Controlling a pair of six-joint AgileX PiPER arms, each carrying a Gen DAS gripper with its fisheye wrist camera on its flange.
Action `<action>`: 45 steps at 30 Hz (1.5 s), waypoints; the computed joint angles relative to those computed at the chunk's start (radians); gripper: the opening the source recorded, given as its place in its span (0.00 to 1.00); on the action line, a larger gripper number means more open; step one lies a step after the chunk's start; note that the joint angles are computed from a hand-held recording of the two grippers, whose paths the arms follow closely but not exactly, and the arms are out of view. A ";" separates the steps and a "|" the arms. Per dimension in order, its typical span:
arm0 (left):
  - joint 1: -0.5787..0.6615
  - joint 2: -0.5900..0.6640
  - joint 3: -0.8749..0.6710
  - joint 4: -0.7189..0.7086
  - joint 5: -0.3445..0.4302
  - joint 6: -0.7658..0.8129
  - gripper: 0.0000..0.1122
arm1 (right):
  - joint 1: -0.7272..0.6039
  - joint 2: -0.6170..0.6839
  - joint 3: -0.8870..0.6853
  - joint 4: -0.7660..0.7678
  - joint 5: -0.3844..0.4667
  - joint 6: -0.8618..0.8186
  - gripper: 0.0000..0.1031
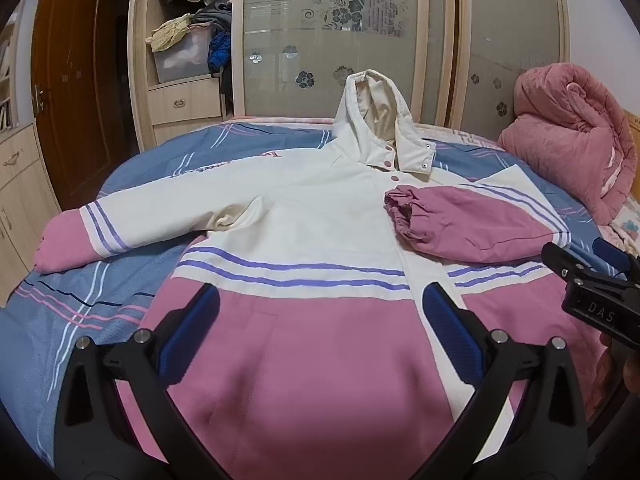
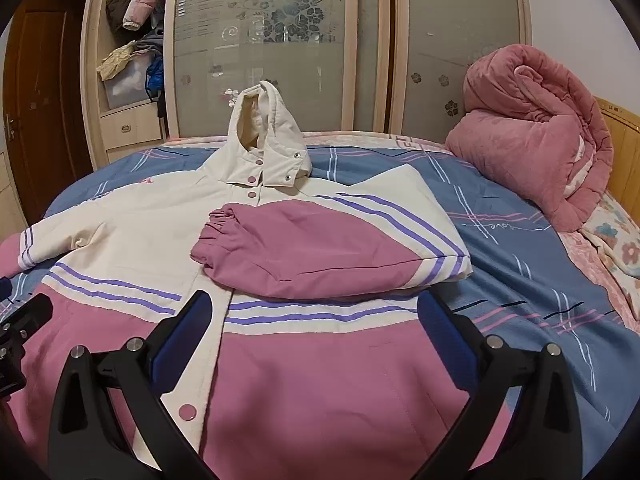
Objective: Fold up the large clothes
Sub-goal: 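Open the right gripper to release the sleeve and withdraw, then grasp the folded pink sleeve cuff with the left gripper, then drag the sleeve toward the hood with the left gripper and release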
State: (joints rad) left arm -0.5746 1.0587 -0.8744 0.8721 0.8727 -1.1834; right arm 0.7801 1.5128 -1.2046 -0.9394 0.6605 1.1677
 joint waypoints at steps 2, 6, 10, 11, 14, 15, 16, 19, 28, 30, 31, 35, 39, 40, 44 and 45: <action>0.027 0.001 0.006 -0.028 -0.033 0.021 0.90 | -0.001 -0.007 0.002 0.006 -0.009 -0.004 0.99; 0.166 0.015 0.002 -0.267 -0.174 0.220 0.90 | -0.011 -0.027 0.019 -0.019 -0.024 0.023 0.99; 0.173 0.080 -0.047 -0.274 -0.193 0.212 0.90 | -0.075 -0.056 0.040 0.027 -0.091 0.014 0.99; 0.173 0.105 -0.073 -0.287 -0.197 0.226 0.90 | -0.090 -0.062 0.044 0.046 -0.105 0.004 0.99; 0.179 0.192 -0.151 -0.310 -0.218 0.263 0.90 | -0.129 -0.074 0.053 0.100 -0.144 -0.021 0.99; 0.178 0.249 -0.200 -0.306 -0.214 0.277 0.90 | -0.138 -0.075 0.057 0.115 -0.155 -0.029 0.99; 0.183 0.293 -0.244 -0.317 -0.202 0.302 0.90 | -0.145 -0.076 0.059 0.128 -0.163 -0.038 0.99; 0.214 0.465 -0.422 -0.434 -0.164 0.472 0.90 | -0.170 -0.069 0.056 0.192 -0.189 -0.087 0.99; 0.292 0.871 -0.891 -0.669 0.028 0.698 0.80 | -0.216 -0.053 0.045 0.374 -0.241 -0.245 0.99; 0.294 0.917 -0.947 -0.687 0.050 0.710 0.61 | -0.228 -0.058 0.047 0.406 -0.252 -0.275 0.99; 0.286 0.946 -0.988 -0.676 0.078 0.710 0.43 | -0.231 -0.060 0.048 0.413 -0.255 -0.281 0.99; 0.258 0.998 -1.092 -0.601 0.149 0.669 0.30 | -0.253 -0.064 0.051 0.467 -0.267 -0.326 0.99; 0.239 1.028 -1.209 -0.501 0.185 0.692 0.29 | -0.266 -0.066 0.053 0.489 -0.276 -0.342 0.99; 0.237 1.033 -1.234 -0.482 0.194 0.697 0.29 | -0.269 -0.065 0.052 0.503 -0.277 -0.351 0.99; 0.242 1.034 -1.299 -0.384 0.215 0.715 0.29 | -0.279 -0.066 0.059 0.530 -0.287 -0.378 0.99; 0.247 1.030 -1.302 -0.362 0.220 0.713 0.29 | -0.277 -0.064 0.059 0.530 -0.286 -0.378 0.99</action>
State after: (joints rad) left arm -0.3274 2.0882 -2.1763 0.5102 1.0925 -0.4707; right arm 0.5030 1.4485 -1.1461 -0.4097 0.3744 0.7894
